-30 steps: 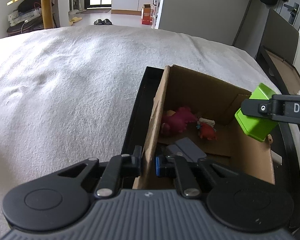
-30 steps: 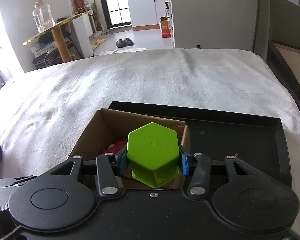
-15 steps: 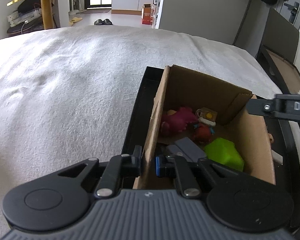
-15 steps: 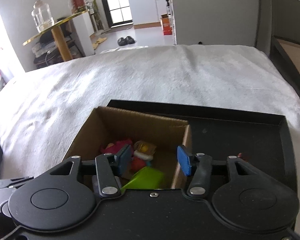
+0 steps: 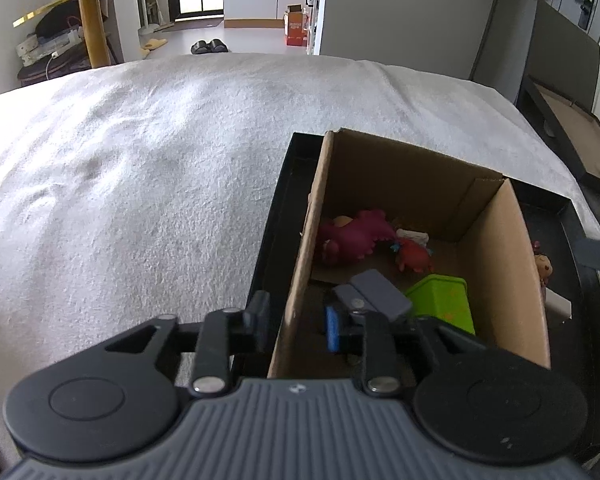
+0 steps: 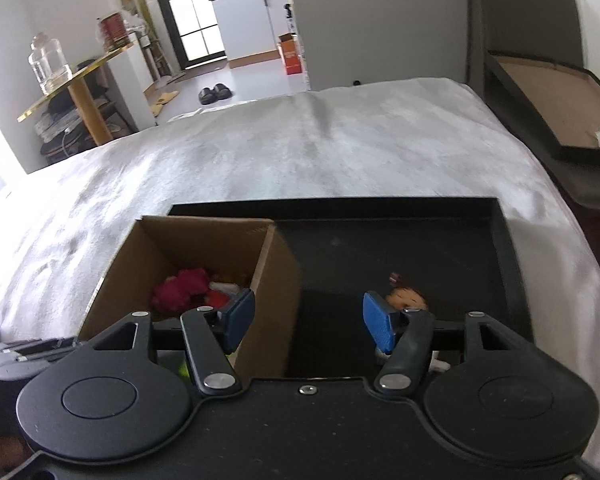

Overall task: Organize rigid objects
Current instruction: 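Move the right tool to the white rectangular block and grasp it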

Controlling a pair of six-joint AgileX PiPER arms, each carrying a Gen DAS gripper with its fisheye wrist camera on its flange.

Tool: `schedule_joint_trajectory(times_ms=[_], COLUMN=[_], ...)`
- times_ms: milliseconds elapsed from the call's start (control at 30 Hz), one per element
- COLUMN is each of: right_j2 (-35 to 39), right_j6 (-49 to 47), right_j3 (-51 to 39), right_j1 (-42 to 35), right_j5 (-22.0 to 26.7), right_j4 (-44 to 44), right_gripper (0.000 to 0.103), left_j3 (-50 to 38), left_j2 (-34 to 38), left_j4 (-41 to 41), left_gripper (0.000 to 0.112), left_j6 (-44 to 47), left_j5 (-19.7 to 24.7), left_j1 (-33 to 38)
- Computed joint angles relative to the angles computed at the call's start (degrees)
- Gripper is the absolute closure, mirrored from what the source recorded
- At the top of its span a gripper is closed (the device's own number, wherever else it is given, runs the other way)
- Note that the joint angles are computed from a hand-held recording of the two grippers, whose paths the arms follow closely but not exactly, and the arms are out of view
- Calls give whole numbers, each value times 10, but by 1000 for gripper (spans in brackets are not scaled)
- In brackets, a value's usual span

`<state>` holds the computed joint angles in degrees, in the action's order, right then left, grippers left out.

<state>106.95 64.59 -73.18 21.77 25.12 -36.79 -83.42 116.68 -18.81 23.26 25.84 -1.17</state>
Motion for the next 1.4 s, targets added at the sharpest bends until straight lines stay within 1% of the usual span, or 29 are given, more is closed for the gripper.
schedule_joint_trajectory(times_ms=[33, 133, 233, 267, 333, 400, 500, 567, 733, 933, 1100, 1267, 1400], right_j2=[-7, -20, -30, -32, -34, -35, -39, -38, -34, -29, -16, 10, 36], right_j6=[7, 20, 19, 23, 31, 47, 78, 82, 85, 109, 106, 105, 102], right_j3=[12, 37, 56, 59, 65, 72, 85, 92, 107, 122, 124, 114, 97], right_j1=[-4, -15, -25, -25, -25, -25, -28, -32, -39, -51, -60, -71, -75], right_j5=[-3, -18, -29, -28, -31, -37, -45, -51, -62, -85, -97, -102, -98], right_j4=[-4, -6, -1, -8, -22, -40, -73, -77, -78, -95, -91, -67, -48], right_gripper=[43, 40, 33, 32, 24, 19, 13, 12, 12, 12, 12, 12, 12], left_j3=[3, 8, 9, 9, 10, 12, 10, 14, 16, 15, 6, -8, -20], left_j2=[-2, -7, -12, -13, -17, -21, -25, -30, -30, -27, -18, -5, 7], left_j4=[9, 52, 71, 75, 87, 100, 113, 111, 140, 129, 141, 128, 136], left_gripper=[72, 61, 56, 55, 51, 48, 47, 45, 42, 38, 36, 35, 35], left_j6=[-6, -44, -65, -69, -81, -93, -112, -108, -132, -114, -130, -116, -123], left_j5=[-4, -15, -15, -15, -17, -19, -12, -14, -15, -8, -3, 13, 22], left_j1=[-2, -12, -17, -19, -22, -26, -30, -32, -41, -43, -45, -49, -56])
